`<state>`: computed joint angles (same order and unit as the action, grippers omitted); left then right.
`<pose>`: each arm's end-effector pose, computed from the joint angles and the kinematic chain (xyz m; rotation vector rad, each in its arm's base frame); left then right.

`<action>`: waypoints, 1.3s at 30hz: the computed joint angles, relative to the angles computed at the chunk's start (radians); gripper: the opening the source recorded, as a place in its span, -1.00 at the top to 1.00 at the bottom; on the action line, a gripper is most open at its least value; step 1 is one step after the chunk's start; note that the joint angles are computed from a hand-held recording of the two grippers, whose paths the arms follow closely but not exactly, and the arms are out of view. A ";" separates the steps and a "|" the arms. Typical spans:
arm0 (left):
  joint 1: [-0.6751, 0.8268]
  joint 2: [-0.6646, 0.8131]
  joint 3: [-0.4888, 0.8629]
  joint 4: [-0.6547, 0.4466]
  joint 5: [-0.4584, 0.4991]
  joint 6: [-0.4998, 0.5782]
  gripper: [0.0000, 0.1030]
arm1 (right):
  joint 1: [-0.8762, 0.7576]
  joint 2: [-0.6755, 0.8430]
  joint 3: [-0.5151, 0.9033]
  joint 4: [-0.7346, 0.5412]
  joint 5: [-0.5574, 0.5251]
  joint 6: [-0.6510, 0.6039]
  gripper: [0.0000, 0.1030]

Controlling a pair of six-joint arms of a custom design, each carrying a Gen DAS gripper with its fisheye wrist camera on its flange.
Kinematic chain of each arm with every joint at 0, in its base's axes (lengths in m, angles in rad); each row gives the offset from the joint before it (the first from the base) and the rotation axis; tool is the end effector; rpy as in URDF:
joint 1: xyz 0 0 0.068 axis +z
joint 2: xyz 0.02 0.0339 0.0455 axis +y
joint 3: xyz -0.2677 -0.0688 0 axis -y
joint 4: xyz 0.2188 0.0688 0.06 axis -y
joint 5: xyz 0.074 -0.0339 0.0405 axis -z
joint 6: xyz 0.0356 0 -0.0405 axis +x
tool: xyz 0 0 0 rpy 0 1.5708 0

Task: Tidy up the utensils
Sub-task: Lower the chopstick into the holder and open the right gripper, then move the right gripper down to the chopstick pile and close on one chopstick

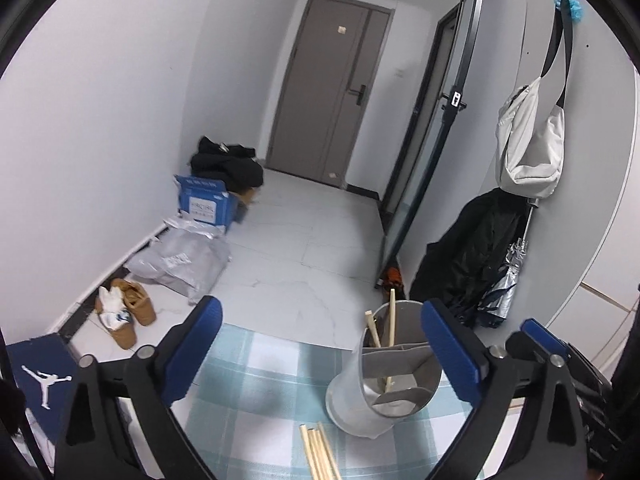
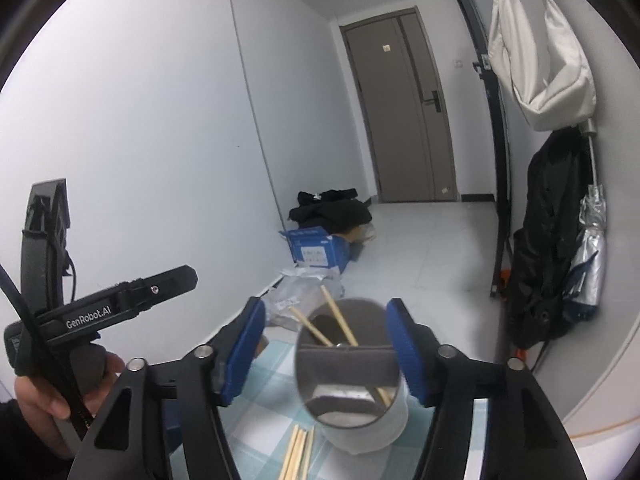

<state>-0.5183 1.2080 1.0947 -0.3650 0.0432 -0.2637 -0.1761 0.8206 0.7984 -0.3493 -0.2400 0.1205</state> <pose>0.2133 -0.1234 0.3482 0.2926 2.0701 -0.5261 0.1578 -0.0195 0.3250 0.1278 1.9319 0.1959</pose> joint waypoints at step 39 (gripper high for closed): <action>0.218 -0.033 -0.307 0.021 0.117 0.044 -0.97 | 0.483 0.095 -0.371 0.047 0.402 0.169 -0.71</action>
<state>-0.2999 1.1748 0.7879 -0.3445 0.1599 -0.2195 0.3066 0.9160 0.4270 -0.3022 0.1616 0.2896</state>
